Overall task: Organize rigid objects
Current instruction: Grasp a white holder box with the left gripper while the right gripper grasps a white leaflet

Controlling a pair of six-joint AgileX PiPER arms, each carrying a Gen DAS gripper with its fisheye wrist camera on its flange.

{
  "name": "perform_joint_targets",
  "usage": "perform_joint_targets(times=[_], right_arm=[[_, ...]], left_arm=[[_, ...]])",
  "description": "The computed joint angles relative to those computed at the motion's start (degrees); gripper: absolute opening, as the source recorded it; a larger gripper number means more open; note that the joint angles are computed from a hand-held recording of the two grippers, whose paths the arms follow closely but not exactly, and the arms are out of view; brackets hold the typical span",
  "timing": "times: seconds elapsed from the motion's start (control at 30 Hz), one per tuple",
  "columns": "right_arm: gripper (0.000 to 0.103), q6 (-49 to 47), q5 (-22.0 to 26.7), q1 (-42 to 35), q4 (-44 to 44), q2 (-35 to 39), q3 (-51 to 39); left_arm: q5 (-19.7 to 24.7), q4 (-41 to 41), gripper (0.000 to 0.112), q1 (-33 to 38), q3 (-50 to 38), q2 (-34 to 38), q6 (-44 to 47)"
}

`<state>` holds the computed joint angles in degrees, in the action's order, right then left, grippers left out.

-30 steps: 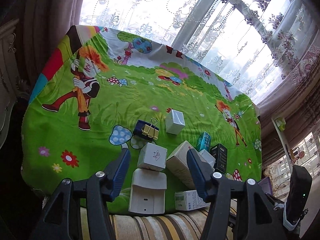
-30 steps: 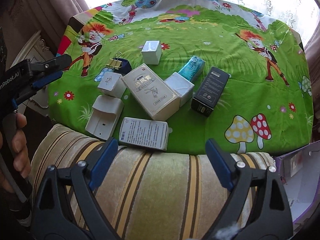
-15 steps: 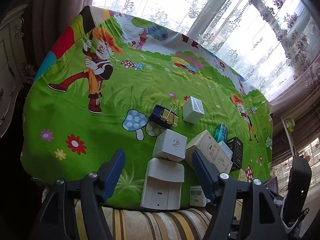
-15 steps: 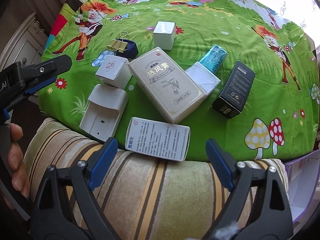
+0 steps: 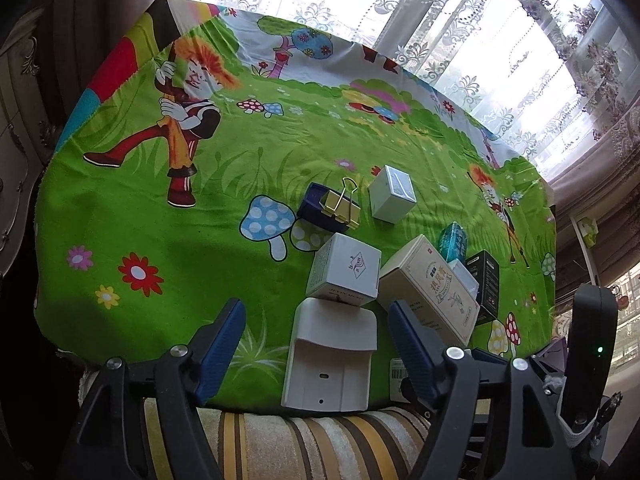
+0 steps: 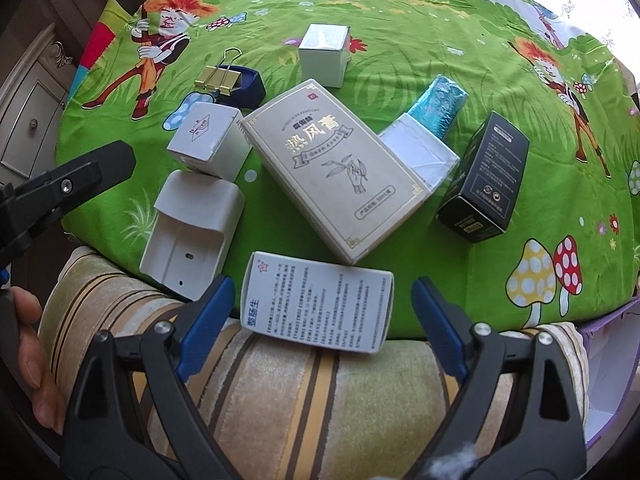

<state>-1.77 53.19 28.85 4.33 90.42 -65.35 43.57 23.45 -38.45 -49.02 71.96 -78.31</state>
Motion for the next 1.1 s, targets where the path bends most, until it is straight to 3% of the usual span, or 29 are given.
perform_joint_targets(times=[0.2,0.33,0.57,0.97,1.03,1.1], right_arm=[[0.091,0.7,-1.4,-0.1,-0.4,1.1,0.9],[0.074,0.4,-1.5,-1.0,0.1,1.9,1.2],[0.073,-0.8,-2.3,-3.3,0.4,-0.5,3.1],[0.073,-4.7,-2.6,-8.8,3.2,-6.1,6.2],[0.073,-4.8,-3.0,-9.3,3.7,-7.1,6.8],[0.073,-5.6,-2.9,-10.1,4.7,-7.8,7.2]], left_arm=[[0.8,-1.5,0.077,-1.2,-2.3,3.6,3.3],[1.8,-2.9,0.077,-1.7,-4.3,6.6,6.2],[3.3,-8.6,0.078,-0.9,-8.1,12.3,14.6],[9.8,-9.7,0.077,-1.1,-15.0,20.9,17.9],[10.8,-9.9,0.067,-1.3,-15.9,22.3,18.7],[10.8,-10.0,0.064,-1.2,-15.8,22.6,18.8]])
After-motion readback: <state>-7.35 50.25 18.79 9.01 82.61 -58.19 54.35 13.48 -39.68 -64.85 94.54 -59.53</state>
